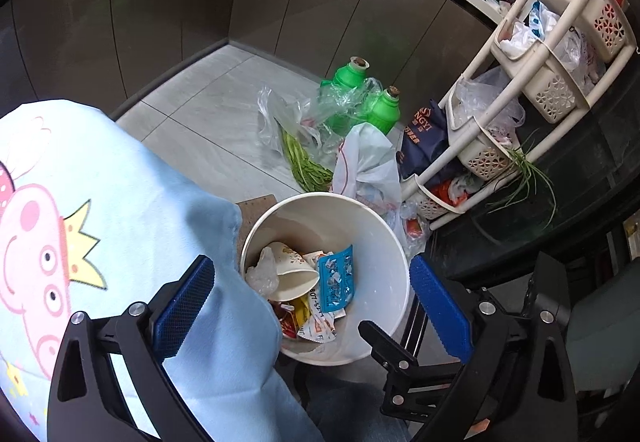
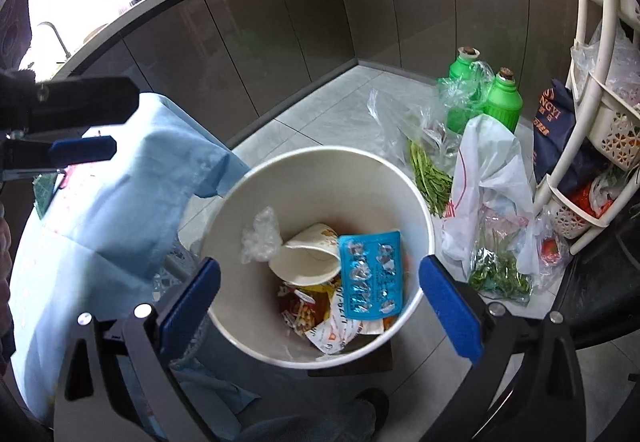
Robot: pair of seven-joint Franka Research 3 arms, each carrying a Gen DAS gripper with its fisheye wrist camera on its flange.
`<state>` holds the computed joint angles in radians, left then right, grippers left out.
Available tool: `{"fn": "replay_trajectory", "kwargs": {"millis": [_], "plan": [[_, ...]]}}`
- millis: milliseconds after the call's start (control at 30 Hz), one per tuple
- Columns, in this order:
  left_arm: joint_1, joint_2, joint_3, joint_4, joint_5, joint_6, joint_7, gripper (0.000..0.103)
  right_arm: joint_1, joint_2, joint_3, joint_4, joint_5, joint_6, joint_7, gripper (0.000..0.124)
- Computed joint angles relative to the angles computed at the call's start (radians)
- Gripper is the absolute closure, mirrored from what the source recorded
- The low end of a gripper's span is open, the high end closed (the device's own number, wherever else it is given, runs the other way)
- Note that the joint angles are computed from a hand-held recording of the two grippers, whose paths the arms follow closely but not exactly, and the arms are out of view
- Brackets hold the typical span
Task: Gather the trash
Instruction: 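Carry the plastic wrap and blister pack to the white bucket and open both tools, then move both tools back over the table toward the green foil bag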
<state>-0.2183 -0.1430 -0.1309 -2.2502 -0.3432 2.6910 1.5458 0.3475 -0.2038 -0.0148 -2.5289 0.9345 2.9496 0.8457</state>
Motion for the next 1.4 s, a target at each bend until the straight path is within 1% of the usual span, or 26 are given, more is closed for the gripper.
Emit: {"fn": "replay_trajectory", "kwargs": {"millis": [167,333,500,667,767,867,933,967,1033,1067,1133,1200,1233,1300,1333,1400], "plan": [[0.007,-0.078,0.008,-0.043,0.032,0.001,-0.036,0.009,0.012,-0.058,0.016,-0.007,-0.043,0.005,0.034,0.024],[0.024,-0.199,0.026,-0.112,0.106,-0.009,-0.129,0.009,0.046,-0.120,0.019,-0.005,-0.086,-0.007,0.072,0.024],[0.046,-0.354,0.072,-0.203,0.161,-0.038,-0.212,0.009,0.091,-0.171,0.038,0.003,-0.137,-0.015,0.118,0.024],[0.096,-0.513,0.113,-0.292,0.229,-0.086,-0.285,0.009,0.134,-0.188,0.062,0.030,-0.187,-0.030,0.169,0.024],[0.134,-0.610,0.147,-0.350,0.260,-0.112,-0.313,0.009,0.178,-0.182,0.066,0.062,-0.190,-0.043,0.179,0.024],[0.173,-0.694,0.194,-0.400,0.283,-0.139,-0.317,0.009,0.209,-0.165,0.088,0.095,-0.204,-0.044,0.192,0.024],[0.210,-0.747,0.228,-0.434,0.297,-0.158,-0.310,0.010,0.222,-0.149,0.107,0.120,-0.221,-0.046,0.205,0.025],[0.229,-0.767,0.244,-0.448,0.304,-0.166,-0.304,0.013,0.229,-0.135,0.118,0.138,-0.232,-0.049,0.212,0.025],[0.266,-0.801,0.286,-0.472,0.312,-0.184,-0.282,0.018,0.243,-0.099,0.139,0.182,-0.257,-0.058,0.221,0.030],[0.283,-0.811,0.305,-0.479,0.312,-0.192,-0.270,0.022,0.245,-0.077,0.152,0.204,-0.276,-0.062,0.231,0.035],[0.317,-0.826,0.345,-0.489,0.310,-0.209,-0.240,0.028,0.246,-0.037,0.181,0.246,-0.320,-0.069,0.260,0.042],[0.347,-0.831,0.380,-0.490,0.302,-0.221,-0.206,0.033,0.255,0.016,0.200,0.302,-0.351,-0.085,0.277,0.055],[0.360,-0.834,0.394,-0.491,0.298,-0.226,-0.188,0.035,0.263,0.038,0.201,0.326,-0.350,-0.097,0.273,0.059],[0.384,-0.830,0.415,-0.486,0.289,-0.231,-0.154,0.038,0.271,0.096,0.215,0.392,-0.363,-0.123,0.275,0.071],[0.393,-0.826,0.428,-0.483,0.284,-0.233,-0.132,0.041,0.273,0.122,0.224,0.420,-0.377,-0.128,0.278,0.074],[0.409,-0.815,0.448,-0.476,0.271,-0.232,-0.095,0.044,0.278,0.183,0.240,0.493,-0.400,-0.149,0.286,0.085]]}}
